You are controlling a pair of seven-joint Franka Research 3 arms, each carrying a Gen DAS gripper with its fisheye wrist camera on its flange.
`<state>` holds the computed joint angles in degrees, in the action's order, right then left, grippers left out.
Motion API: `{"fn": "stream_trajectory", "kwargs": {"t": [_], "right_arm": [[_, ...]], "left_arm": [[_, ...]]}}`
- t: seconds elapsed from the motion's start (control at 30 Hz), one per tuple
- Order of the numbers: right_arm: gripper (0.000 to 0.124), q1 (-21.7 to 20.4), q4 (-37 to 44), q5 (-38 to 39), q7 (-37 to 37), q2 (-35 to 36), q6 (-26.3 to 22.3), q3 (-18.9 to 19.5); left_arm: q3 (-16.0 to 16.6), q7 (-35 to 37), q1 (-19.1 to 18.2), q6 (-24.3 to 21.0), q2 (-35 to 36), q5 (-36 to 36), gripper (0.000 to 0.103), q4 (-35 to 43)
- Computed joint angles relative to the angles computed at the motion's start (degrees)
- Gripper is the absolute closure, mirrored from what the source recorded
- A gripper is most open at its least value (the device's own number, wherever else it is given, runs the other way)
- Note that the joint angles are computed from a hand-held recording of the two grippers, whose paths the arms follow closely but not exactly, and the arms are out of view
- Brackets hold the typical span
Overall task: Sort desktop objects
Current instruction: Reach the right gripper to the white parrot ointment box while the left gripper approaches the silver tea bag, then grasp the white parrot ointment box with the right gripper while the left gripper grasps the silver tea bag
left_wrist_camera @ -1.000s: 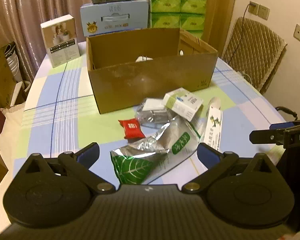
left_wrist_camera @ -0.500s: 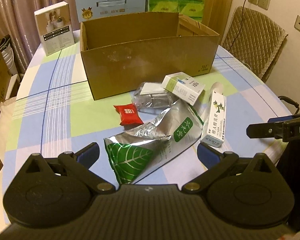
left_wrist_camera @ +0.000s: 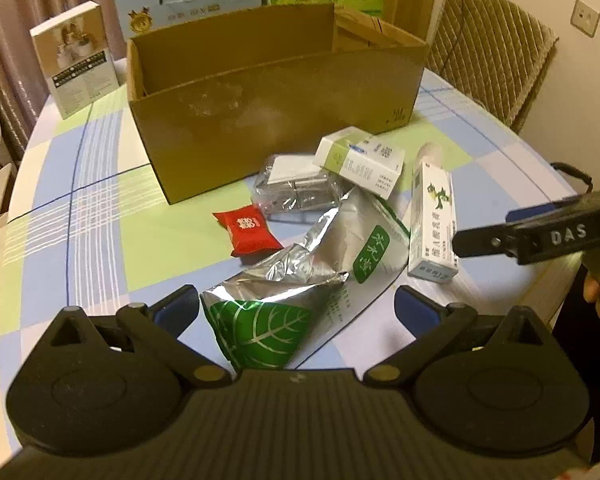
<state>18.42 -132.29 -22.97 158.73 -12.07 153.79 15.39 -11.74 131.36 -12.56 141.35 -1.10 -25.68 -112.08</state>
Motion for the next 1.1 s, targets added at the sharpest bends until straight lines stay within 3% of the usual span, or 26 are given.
{"fn": "stream_trajectory", "kwargs": {"t": [0.23, 0.43, 0.5, 0.8, 1.1], "right_arm": [[0.026, 0.39, 2.68, -1.94, 1.32, 4.45, -0.12, -1.21], [0.039, 1.9, 4.21, -1.41, 1.15, 6.95, -0.13, -3.31], [0.049, 2.36, 4.78, -1.22, 0.66, 7.5, -0.74, -3.79], [0.081, 3.29, 4.4, -1.02, -3.43, 5.89, -3.92, -4.45], [0.086, 2.51, 2.35, 0.85, -7.38, 2.67, -6.62, -3.58]], "left_arm": [[-0.65, -1.38, 0.49, -1.6, 3.43, 2.63, 0.001, 3.32], [-1.76, 0.98, 1.3, -2.26, 6.07, 3.44, 0.001, 5.72], [-2.06, 1.29, 1.58, -3.12, 7.01, 3.58, 0.001, 6.8], [-3.51, 4.5, 2.85, -9.44, 10.96, 3.35, 0.001, 12.04], [-4.51, 7.29, 2.78, -20.32, 17.63, 8.28, 0.001, 21.78]]}}
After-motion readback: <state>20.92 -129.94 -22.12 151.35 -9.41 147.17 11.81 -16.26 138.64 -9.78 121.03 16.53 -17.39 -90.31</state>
